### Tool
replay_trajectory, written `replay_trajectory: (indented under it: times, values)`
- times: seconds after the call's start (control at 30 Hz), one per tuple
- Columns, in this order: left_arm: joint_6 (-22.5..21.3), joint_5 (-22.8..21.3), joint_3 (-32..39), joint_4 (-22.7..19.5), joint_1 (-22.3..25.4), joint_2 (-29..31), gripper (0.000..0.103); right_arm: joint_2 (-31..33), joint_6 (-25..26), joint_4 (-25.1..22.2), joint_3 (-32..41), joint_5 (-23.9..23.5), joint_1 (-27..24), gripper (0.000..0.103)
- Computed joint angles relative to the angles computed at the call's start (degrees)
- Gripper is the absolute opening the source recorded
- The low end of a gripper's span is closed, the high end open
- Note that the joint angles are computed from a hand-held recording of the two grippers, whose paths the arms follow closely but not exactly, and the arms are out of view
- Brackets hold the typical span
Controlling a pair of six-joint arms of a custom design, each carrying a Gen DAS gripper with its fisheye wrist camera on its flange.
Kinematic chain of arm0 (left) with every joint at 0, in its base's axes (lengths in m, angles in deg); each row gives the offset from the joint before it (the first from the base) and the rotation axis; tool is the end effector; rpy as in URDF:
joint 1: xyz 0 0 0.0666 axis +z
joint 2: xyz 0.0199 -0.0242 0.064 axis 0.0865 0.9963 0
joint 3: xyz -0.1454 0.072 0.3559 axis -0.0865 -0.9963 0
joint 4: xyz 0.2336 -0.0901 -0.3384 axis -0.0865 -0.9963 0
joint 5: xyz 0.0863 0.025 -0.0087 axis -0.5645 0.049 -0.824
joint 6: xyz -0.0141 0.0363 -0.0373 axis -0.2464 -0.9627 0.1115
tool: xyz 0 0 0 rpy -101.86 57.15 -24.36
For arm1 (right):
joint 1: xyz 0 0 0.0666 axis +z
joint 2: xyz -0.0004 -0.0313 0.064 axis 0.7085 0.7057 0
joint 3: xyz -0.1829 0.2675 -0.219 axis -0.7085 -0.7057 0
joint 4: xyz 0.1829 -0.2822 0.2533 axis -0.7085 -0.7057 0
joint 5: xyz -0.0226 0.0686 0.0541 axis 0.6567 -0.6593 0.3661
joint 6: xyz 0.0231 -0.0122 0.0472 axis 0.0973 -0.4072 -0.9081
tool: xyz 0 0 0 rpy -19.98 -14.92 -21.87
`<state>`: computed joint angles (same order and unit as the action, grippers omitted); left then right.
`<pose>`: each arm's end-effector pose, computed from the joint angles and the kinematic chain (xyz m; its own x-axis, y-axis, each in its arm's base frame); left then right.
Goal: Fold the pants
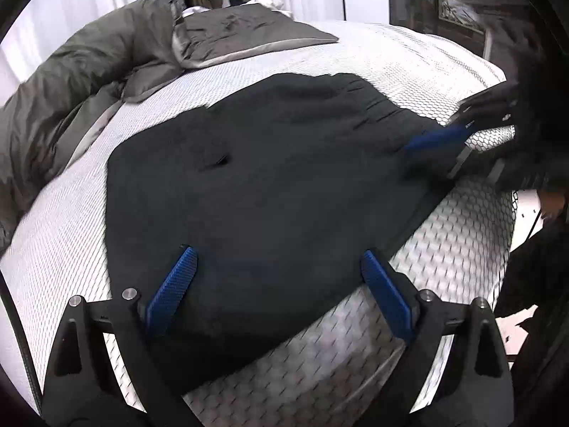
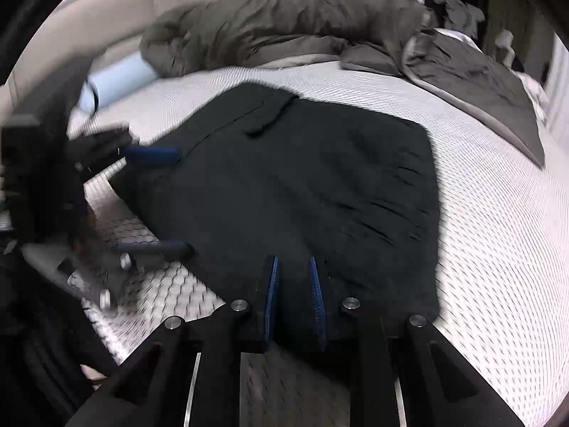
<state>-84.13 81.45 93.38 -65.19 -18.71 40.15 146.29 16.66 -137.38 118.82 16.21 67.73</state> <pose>0.5728 -0.2534 0.4106 -0.4996 0.5534 -0.6664 0.6146 0.7686 0.1774 0.5912 0.2434 0.4745 -0.7750 -0.2034 -0.5984 -0.2653 0.9640 0.0160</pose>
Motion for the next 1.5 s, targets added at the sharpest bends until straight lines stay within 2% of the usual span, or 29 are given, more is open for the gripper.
replay_trajectory:
  times: [0.03, 0.07, 0.1, 0.13, 0.23, 0.3, 0.33, 0.37, 0.47, 0.5, 0.57, 0.63, 0.7, 0.73, 0.77, 0.8, 0.87, 0.9, 1.03, 1.1, 1.2, 1.23, 1.27, 1.3, 1.33, 1.37, 1.4, 1.47, 1.5]
  values:
    - [0.02, 0.12, -0.63, 0.01, 0.53, -0.5, 0.096, -1.67, -1.02, 0.63, -1.69, 0.3, -0.62, 0.02]
    - [0.19, -0.33, -1.28, 0.09, 1.05, -0.93, 0.098, -3.35, -1.64, 0.52, -3.22, 1.64, -1.33, 0.035]
    - [0.44, -0.43, -1.38, 0.08, 1.47, -0.88, 0.098, -4.79, -3.07, 0.35, -4.86, 3.33, -2.16, 0.045]
    - [0.5, -0.07, -1.52, -0.03, 1.85, -0.96, 0.098, -5.14, -4.38, -0.24, -5.35, 2.72, -2.92, 0.049]
    - [1.05, 1.15, -1.61, -0.14, 2.31, -2.02, 0.098, -5.35, -9.25, 0.27, -6.2, -3.82, -5.64, 0.049]
    - [4.04, 5.26, -1.92, 1.04, 3.73, -3.3, 0.098, -6.15, -12.78, 4.09, -7.44, -7.97, -7.27, 0.049]
    - [6.8, 8.53, -1.79, 1.71, 4.99, -3.81, 0.097, -6.6, -14.48, 5.76, -7.96, -10.26, -7.88, 0.053]
    - [9.97, 11.35, -1.61, 2.36, 6.35, -4.07, 0.098, -7.17, -16.58, 8.17, -8.76, -13.07, -8.74, 0.062]
    - [17.83, 12.39, -0.26, 2.06, 9.02, -3.13, 0.098, -6.86, -20.8, 11.64, -9.05, -16.8, -9.83, 0.076]
    - [19.2, 10.92, 0.63, 1.09, 9.45, -2.32, 0.097, -5.96, -21.93, 11.73, -8.4, -17.98, -10.21, 0.077]
    - [22.35, 8.81, 2.25, -1.16, 10.15, -0.45, 0.097, -3.18, -22.26, 8.55, -5.14, -16.48, -10.12, 0.078]
    - [26.17, 11.44, 4.68, -5.11, 11.26, 2.37, 0.089, -0.14, -23.33, 6.72, -2.55, -18.03, -10.74, 0.078]
    - [27.52, 15.44, 6.0, -6.92, 12.13, 3.99, 0.08, 2.29, -26.54, 8.17, -1.53, -21.19, -10.93, 0.076]
    - [26.86, 17.42, 6.33, -7.03, 12.44, 4.22, 0.07, 2.64, -26.93, 9.09, -1.49, -21.56, -11.03, 0.064]
    - [25.65, 20.26, 7.24, -8.45, 12.79, 4.57, 0.057, 3.16, -26.43, 9.51, -0.92, -22.45, -10.93, 0.041]
    - [25.52, 19.87, 7.49, -8.91, 12.83, 4.42, 0.051, 3.9, -26.24, 9.12, 0.03, -22.99, -10.81, 0.039]
    - [24.73, 18.98, 8.72, -10.02, 13.03, 4.68, 0.039, 4.5, -24.27, 8.11, 1.89, -20.06, -9.86, 0.027]
    - [25.07, 19.09, 10.05, -10.52, 13.33, 5.32, 0.036, 4.79, -23.47, 8.21, 2.75, -18.67, -9.45, 0.026]
    - [25.52, 15.81, 15.09, -10.81, 13.71, 8.71, 0.035, 8.58, -21.77, 7.55, 8.92, -13.57, -8.6, 0.024]
    - [25.99, 14.44, 16.65, -10.77, 13.59, 10.15, 0.039, 12.17, -21.87, 3.62, 13.73, -10.96, -8.53, 0.026]
    - [26.26, 12.79, 17.65, -10.45, 13.37, 10.82, 0.044, 15.45, -21.93, -0.63, 19.1, -8.58, -8.21, 0.038]
    - [25.59, 10.42, 17.04, -9.89, 12.88, 10.23, 0.046, 16.08, -21.48, -2.37, 20.87, -7.53, -8.0, 0.053]
    - [24.77, 7.56, 15.66, -8.63, 12.17, 9.21, 0.048, 15.7, -20.91, -2.48, 20.7, -6.09, -7.75, 0.062]
    - [23.32, 3.68, 13.39, -6.62, 11.28, 7.49, 0.051, 13.28, -19.77, -1.75, 17.65, -3.95, -7.56, 0.064]
    - [22.21, 0.89, 11.63, -5.16, 10.56, 6.13, 0.053, 11.94, -18.59, -0.56, 16.23, -1.85, -7.0, 0.072]
    - [21.03, -2.17, 9.51, -3.59, 9.72, 4.43, 0.062, 10.46, -16.87, 0.31, 14.77, 0.86, -6.29, 0.083]
    - [20.81, -3.91, 8.15, -2.25, 8.99, 3.33, 0.074, 9.24, -15.81, 0.98, 13.35, 2.88, -5.69, 0.087]
    - [21.21, -6.05, 3.99, 2.12, 7.77, 0.27, 0.087, 5.41, -13.23, 4.34, 8.2, 4.55, -4.57, 0.09]
    - [21.28, -6.52, 2.38, 3.38, 7.02, -0.99, 0.087, 4.47, -12.7, 4.77, 6.99, 4.26, -4.31, 0.092]
